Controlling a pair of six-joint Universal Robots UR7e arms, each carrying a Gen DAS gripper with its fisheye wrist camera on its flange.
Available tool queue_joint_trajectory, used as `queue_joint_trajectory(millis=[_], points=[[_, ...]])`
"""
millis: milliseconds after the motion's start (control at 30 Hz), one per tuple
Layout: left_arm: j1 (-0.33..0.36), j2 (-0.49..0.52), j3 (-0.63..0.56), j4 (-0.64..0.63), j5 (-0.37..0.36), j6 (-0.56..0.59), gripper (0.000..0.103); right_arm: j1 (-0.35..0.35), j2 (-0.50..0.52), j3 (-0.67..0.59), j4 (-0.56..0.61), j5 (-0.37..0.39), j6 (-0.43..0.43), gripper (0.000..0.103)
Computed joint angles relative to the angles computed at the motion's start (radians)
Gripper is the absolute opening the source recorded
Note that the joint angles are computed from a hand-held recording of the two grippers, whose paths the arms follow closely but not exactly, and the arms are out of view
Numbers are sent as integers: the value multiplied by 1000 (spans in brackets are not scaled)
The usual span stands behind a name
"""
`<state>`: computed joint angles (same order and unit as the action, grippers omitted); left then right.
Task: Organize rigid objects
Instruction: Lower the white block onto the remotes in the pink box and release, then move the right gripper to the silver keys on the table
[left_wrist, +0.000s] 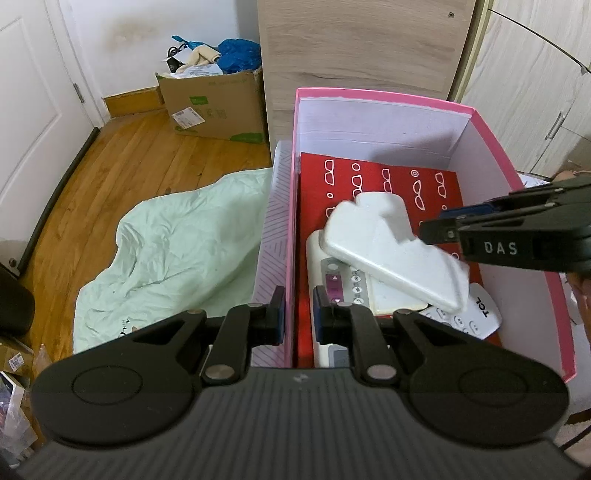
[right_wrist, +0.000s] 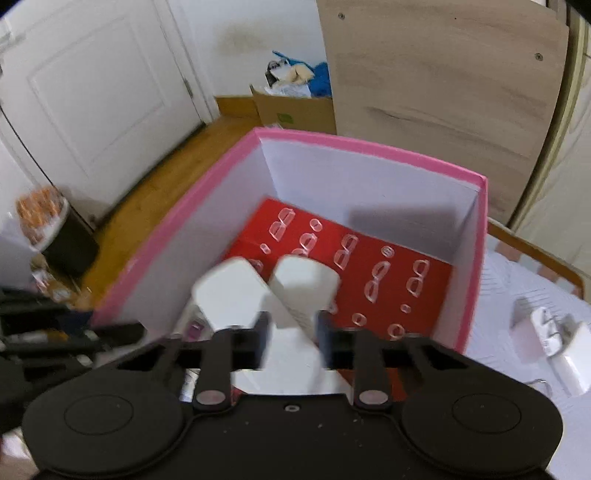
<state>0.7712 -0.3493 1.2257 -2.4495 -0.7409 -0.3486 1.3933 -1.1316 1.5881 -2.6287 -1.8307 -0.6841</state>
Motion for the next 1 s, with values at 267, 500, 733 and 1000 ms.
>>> queue_joint_trajectory(millis=[267, 500, 733, 1000], points=[[-1, 3, 0, -4, 5, 3, 12, -10, -9, 5, 18, 70, -119, 54], [-2, 1, 6, -16, 6, 12, 12, -12, -111, 44, 76, 108, -163, 53], [-3, -1, 10, -15, 10, 15, 12, -61, -264, 130, 47, 140, -162, 54], [-7, 8, 1, -8, 21, 13, 12, -198, -282, 112, 73, 164, -119, 54]])
